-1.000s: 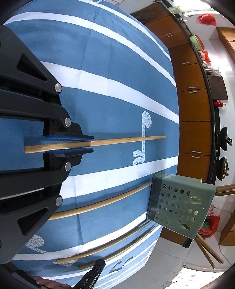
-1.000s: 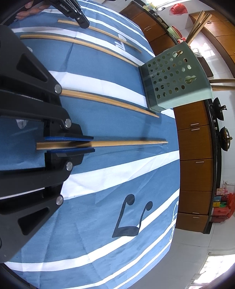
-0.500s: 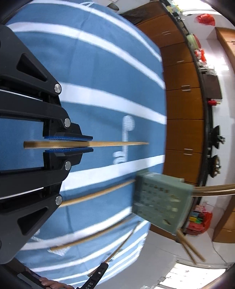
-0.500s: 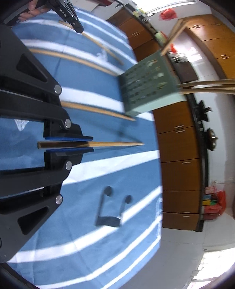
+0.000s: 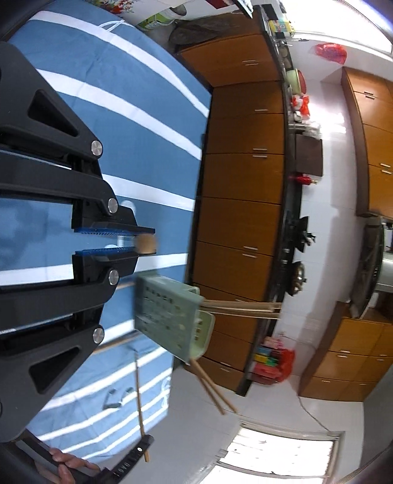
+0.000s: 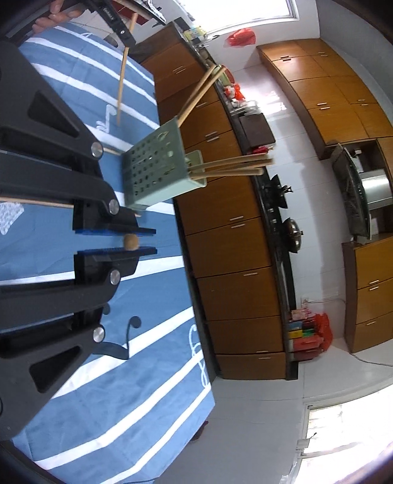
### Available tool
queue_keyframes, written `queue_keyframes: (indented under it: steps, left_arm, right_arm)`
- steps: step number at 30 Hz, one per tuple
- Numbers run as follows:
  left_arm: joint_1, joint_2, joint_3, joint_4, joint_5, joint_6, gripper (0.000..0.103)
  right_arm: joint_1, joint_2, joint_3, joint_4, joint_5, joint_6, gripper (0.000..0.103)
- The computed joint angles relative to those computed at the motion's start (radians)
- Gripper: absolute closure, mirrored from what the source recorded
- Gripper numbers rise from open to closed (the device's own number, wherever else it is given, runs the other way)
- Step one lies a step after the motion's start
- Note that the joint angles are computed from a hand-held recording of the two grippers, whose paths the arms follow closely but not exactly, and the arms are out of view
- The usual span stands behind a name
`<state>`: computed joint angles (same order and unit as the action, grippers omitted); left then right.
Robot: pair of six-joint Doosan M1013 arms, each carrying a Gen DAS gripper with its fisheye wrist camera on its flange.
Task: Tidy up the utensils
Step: 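Lift both chopsticks upright and carry them over the green holder, then open both tools to drop the chopsticks into the green holder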
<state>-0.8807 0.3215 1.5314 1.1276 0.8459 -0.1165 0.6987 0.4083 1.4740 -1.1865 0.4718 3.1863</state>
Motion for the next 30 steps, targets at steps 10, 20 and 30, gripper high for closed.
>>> queue_keyframes:
  steps: [10,20,30]
  left_arm:
    - [0.000,-0.003,-0.019,0.034,0.019,0.007,0.096]
    - [-0.004,-0.021,-0.069,0.093,-0.035,0.052,0.096]
    - [0.000,0.021,-0.196,0.126,-0.084,0.130,0.096]
  right_arm:
    - [0.006,-0.002,-0.021,-0.068,0.001,0.032,0.095]
    - [-0.003,-0.046,-0.073,-0.061,-0.139,-0.013,0.096]
    - [0.017,-0.018,-0.162,-0.567,-0.113,0.423,0.096]
